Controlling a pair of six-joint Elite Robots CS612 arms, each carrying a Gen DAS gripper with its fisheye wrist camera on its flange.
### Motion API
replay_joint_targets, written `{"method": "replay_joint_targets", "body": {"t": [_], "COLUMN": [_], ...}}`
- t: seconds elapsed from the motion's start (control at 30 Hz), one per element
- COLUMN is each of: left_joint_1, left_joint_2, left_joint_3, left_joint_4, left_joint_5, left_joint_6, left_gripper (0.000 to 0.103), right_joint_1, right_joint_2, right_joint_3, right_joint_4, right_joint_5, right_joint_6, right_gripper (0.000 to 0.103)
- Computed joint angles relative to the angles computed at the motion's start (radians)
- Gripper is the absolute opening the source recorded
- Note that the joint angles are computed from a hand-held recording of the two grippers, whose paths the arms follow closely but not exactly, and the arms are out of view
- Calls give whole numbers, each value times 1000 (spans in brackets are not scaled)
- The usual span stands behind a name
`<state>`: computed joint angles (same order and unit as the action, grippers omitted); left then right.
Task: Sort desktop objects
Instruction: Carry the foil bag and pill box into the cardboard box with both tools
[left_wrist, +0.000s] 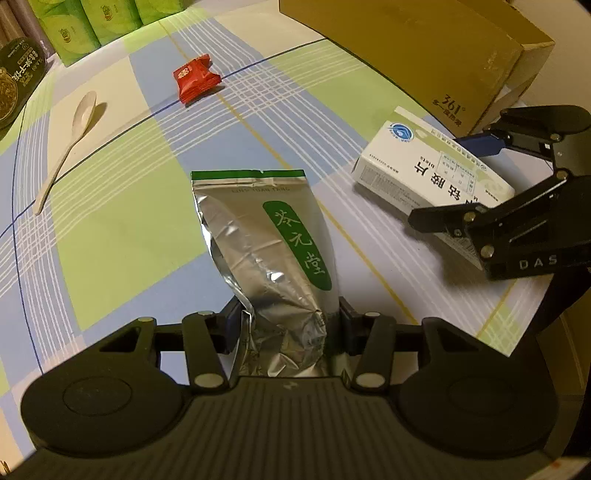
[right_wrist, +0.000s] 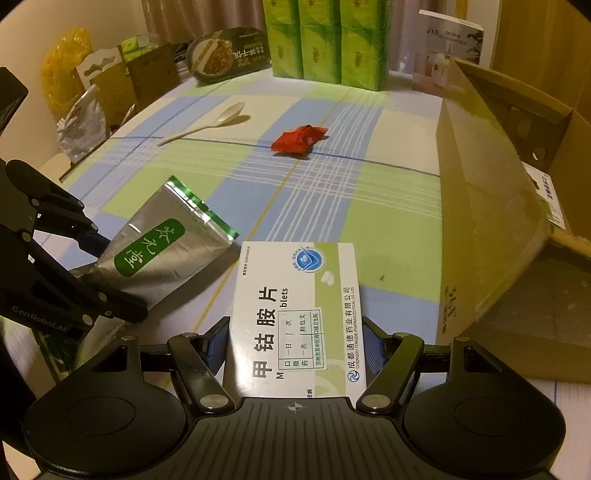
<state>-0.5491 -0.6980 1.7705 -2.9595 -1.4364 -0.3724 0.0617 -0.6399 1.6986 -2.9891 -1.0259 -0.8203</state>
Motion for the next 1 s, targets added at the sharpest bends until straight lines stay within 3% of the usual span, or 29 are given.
{"method": "replay_joint_targets", "body": {"t": [0.73, 1.0], "left_joint_1": [-17, -11], "left_joint_2": [-12, -22], "left_joint_3": [31, 39], "left_joint_4": [-23, -57], "left_joint_5": [15, -3], "left_joint_6": [-20, -55], "left_gripper": [45, 45], "right_joint_1": [-17, -21], "right_joint_2": [-20, -37], "right_joint_3": [29, 35], "right_joint_4": [-22, -65], "right_joint_5": [15, 69], "right_joint_6": [15, 32], "right_gripper": [68, 68]}}
